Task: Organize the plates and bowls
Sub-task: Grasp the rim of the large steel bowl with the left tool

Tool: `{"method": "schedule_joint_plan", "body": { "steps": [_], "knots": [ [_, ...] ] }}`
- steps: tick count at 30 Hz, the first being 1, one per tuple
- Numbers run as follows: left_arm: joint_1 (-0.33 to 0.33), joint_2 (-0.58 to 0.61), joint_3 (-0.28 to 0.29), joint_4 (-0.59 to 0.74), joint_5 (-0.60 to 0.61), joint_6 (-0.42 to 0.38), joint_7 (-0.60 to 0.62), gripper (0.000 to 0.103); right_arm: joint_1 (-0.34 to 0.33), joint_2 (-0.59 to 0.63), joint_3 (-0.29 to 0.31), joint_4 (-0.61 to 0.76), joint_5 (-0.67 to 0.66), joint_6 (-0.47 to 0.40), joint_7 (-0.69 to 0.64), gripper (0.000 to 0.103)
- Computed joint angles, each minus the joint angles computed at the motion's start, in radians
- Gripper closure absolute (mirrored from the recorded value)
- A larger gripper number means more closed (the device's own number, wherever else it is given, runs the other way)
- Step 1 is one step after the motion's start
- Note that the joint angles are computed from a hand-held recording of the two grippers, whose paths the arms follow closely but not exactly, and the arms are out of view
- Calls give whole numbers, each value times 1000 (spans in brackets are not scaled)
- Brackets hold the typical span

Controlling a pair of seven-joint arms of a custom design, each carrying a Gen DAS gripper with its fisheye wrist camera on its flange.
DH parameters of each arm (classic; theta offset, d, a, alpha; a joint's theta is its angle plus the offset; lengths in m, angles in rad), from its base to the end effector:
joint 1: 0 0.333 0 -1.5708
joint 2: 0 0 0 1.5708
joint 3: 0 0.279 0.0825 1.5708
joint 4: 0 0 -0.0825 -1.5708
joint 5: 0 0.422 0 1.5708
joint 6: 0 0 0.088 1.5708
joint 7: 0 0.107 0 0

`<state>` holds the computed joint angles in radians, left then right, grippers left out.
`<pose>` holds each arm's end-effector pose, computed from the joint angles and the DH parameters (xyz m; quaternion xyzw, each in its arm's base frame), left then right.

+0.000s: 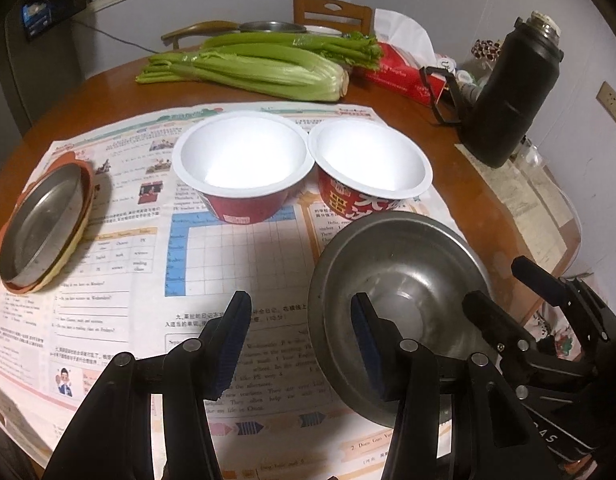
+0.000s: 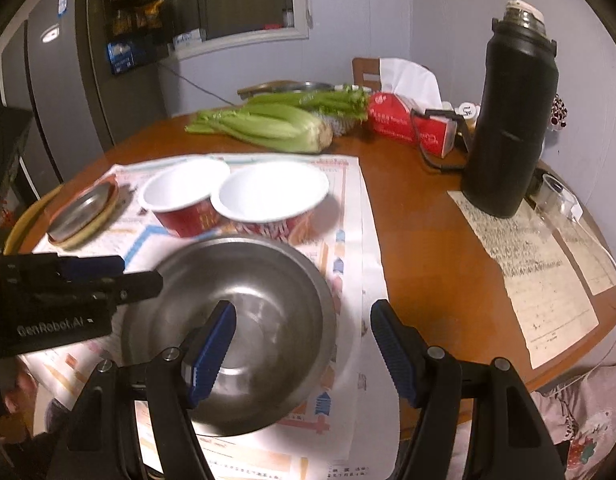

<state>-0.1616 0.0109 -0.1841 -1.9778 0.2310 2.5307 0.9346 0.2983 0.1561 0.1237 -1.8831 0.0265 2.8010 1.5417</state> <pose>0.5968 -0.2173 0.4688 -0.7240 0.6303 -0.2291 0.1614 0.6187 0.2726 0.4629 -0.7787 0.5048 -0.1923 0.3191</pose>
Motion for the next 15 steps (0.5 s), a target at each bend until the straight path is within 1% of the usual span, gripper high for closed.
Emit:
{"method": "schedule_joint_plan", "body": {
  "steps": [1,7,15],
  "knots": [
    [0,6,0,4,-2,-2,2,50,4,3,-6,0,-19,-3,17,34],
    [-7,42,4,32,-27,-14,26,50,-1,24,-7,15,-24,-28,29,34],
    [-17,80,16,61,-28,-24,20,50,-8,52,9,41,14,-64,-5,34]
  ]
}}
